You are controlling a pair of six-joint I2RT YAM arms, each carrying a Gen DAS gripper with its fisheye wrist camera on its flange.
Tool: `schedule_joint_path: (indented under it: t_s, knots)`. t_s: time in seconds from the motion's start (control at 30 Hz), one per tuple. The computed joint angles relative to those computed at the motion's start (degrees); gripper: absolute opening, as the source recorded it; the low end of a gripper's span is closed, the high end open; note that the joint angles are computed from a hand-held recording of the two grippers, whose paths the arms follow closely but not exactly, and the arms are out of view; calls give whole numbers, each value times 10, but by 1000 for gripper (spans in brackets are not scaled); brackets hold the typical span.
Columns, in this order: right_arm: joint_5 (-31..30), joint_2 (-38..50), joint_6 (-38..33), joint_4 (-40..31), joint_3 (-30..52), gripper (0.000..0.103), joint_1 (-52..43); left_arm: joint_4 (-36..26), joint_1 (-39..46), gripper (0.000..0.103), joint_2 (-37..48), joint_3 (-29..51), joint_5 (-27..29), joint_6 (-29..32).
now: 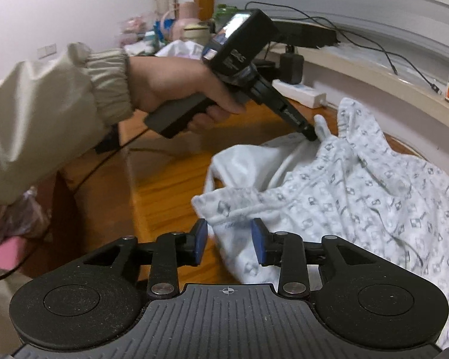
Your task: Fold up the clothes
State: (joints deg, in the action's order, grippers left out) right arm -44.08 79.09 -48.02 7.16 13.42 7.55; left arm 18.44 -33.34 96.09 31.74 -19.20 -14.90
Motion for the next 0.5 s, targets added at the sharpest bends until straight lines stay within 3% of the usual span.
schedule_joint_path:
  t_s: [0.07, 0.17, 0.27, 0.37, 0.5]
  knots:
    - [-8, 24, 20, 12, 20, 5, 7, -36, -2, 20, -18, 3, -3, -9]
    - [-44, 34, 60, 13, 52, 5, -8, -77, -27, 23, -115, -42, -43, -20]
    - [-31, 57, 107, 65, 70, 5, -5, -135, -73, 26, -245, -96, -81, -63]
    - [-14, 105, 139, 79, 100, 5, -2, -230, -176, 28, -355, -123, -148, -133]
    - [-13, 132, 128, 73, 109, 10, -13, -276, -326, 27, -370, -127, -211, -249]
